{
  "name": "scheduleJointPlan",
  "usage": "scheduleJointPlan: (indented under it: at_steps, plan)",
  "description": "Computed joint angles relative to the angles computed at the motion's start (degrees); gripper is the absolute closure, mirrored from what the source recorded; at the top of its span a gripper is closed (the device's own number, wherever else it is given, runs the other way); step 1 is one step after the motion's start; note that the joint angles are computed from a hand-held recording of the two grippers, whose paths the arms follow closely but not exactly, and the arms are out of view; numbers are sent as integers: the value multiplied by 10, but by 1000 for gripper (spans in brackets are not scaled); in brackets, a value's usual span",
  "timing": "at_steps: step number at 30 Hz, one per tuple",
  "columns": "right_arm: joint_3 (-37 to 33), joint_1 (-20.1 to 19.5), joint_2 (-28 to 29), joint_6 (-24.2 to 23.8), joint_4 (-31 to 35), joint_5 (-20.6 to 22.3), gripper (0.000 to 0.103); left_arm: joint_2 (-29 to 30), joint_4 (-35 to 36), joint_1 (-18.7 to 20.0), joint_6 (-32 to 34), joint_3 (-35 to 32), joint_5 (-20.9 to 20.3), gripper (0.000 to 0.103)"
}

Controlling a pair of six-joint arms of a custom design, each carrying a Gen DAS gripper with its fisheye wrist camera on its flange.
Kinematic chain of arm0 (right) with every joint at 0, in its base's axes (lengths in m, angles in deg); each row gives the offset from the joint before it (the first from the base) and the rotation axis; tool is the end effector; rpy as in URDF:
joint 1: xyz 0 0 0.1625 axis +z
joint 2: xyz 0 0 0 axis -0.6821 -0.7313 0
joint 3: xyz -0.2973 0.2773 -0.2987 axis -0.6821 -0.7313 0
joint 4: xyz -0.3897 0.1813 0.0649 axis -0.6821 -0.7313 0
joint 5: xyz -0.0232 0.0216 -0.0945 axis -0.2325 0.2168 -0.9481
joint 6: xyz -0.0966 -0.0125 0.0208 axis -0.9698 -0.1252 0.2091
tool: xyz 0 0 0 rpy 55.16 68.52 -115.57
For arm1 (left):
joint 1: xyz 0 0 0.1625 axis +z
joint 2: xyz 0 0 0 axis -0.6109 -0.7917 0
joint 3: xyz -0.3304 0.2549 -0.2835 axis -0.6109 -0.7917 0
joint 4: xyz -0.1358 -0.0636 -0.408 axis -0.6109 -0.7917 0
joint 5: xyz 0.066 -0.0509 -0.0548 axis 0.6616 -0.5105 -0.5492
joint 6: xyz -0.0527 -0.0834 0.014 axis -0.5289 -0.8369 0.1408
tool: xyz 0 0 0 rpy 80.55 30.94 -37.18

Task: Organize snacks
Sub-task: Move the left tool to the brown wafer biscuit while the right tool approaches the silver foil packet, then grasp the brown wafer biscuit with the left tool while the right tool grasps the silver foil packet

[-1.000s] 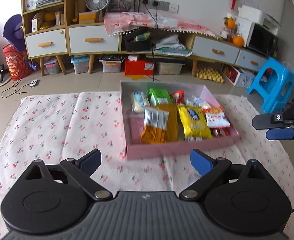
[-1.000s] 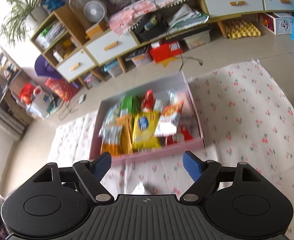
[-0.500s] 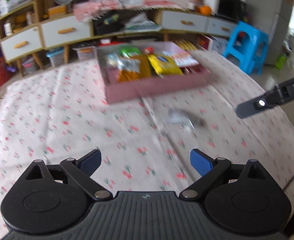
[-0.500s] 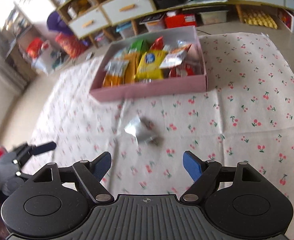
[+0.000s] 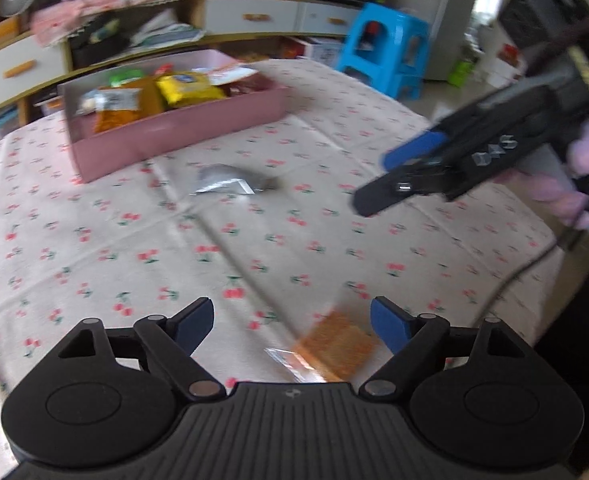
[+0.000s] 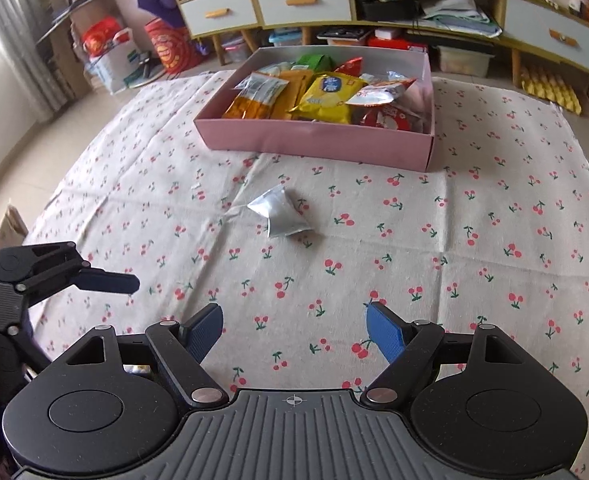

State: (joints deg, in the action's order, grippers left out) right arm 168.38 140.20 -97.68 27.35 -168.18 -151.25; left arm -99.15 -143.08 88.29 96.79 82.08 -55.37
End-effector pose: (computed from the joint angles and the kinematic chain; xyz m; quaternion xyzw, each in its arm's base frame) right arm 0.1694 -0.5517 0.2008 0.2734 -0.9204 0.1825 0.2115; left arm -0.1923 -0.5109 0.1851 0.3757 0.8943 -0.1663 0.1772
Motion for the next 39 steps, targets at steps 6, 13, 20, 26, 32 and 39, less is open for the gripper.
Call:
scheduleJointPlan:
  at_steps: [6, 13, 20, 26, 32, 39]
  plan:
    - [-5, 1, 10, 3, -2, -20, 22, 2, 43, -4, 27, -1, -6, 38]
    - [-3, 1, 20, 3, -23, -28, 22, 2, 59, -4, 29, -3, -11, 46]
    - [-3, 1, 47, -17, -85, -45, 22, 0, 74, 1, 7, -16, -13, 60]
    - [-9, 0, 67, -28, -113, -50, 22, 9, 49, -4, -11, -19, 34, 60]
    - [-17, 2, 85, -47, -121, -50, 22, 25, 1, -6, -60, -21, 119, 60]
    - [-30, 5, 109, -65, -126, -59, 22, 46, -66, -7, -65, -22, 189, 60]
